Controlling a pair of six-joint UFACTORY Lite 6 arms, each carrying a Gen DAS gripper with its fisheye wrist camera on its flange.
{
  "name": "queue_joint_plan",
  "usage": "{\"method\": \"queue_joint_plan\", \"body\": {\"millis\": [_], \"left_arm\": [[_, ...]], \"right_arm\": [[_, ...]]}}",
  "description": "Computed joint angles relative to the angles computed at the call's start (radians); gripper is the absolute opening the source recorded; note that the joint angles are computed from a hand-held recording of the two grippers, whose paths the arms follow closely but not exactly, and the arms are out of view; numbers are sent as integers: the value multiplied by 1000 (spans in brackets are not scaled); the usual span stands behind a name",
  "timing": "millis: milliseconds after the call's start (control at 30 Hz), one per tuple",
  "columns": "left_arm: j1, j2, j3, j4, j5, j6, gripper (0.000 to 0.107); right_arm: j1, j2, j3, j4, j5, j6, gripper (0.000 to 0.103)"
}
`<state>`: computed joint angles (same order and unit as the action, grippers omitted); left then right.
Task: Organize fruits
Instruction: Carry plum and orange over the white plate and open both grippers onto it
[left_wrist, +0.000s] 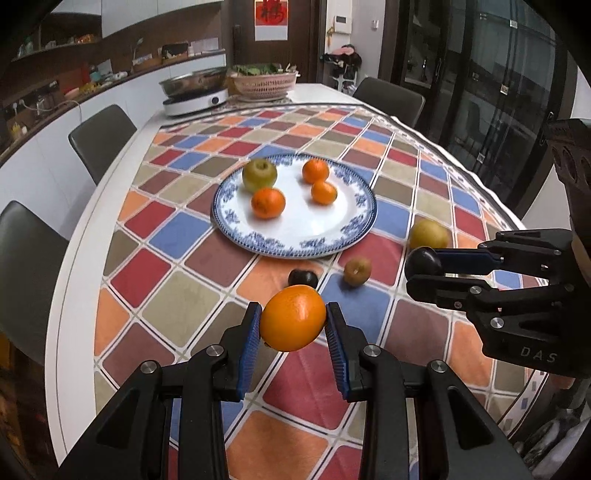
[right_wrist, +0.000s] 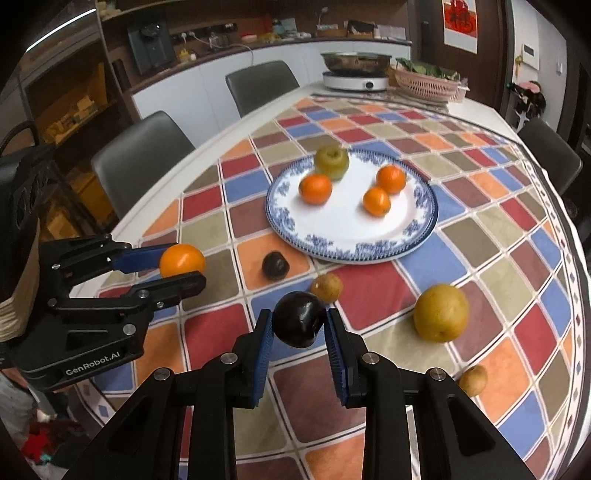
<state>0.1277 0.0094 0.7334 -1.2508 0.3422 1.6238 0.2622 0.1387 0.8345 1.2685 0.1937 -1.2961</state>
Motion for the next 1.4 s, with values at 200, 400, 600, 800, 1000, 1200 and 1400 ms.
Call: {"method": "queue_joint_plan", "body": {"millis": [200, 400, 600, 800, 1000, 1200, 1400], "left_arm": [[-50, -32, 34, 64, -15, -118, 35], [-104, -30, 88, 120, -35, -224, 35], [-149, -1, 161, 186, -61, -323, 35], [-181, 74, 278, 267, -67, -433, 35], [-197, 184, 414, 334, -49, -527, 35], [-205, 316, 562, 423, -30, -630, 35], [-204, 471, 738, 530, 8, -747, 35]], "right_arm": [[-46, -31, 18, -20, 38, -20, 30], [-101, -35, 64, -53, 89, -28, 30], [-148, -10, 145, -94, 126, -20, 30], [-186, 69, 270, -165, 171, 37, 30], [-212, 172, 411, -243, 217, 107, 30], [-226, 309, 594, -365, 269, 233, 30], [-235, 458, 786, -483, 323, 368, 30]]}}
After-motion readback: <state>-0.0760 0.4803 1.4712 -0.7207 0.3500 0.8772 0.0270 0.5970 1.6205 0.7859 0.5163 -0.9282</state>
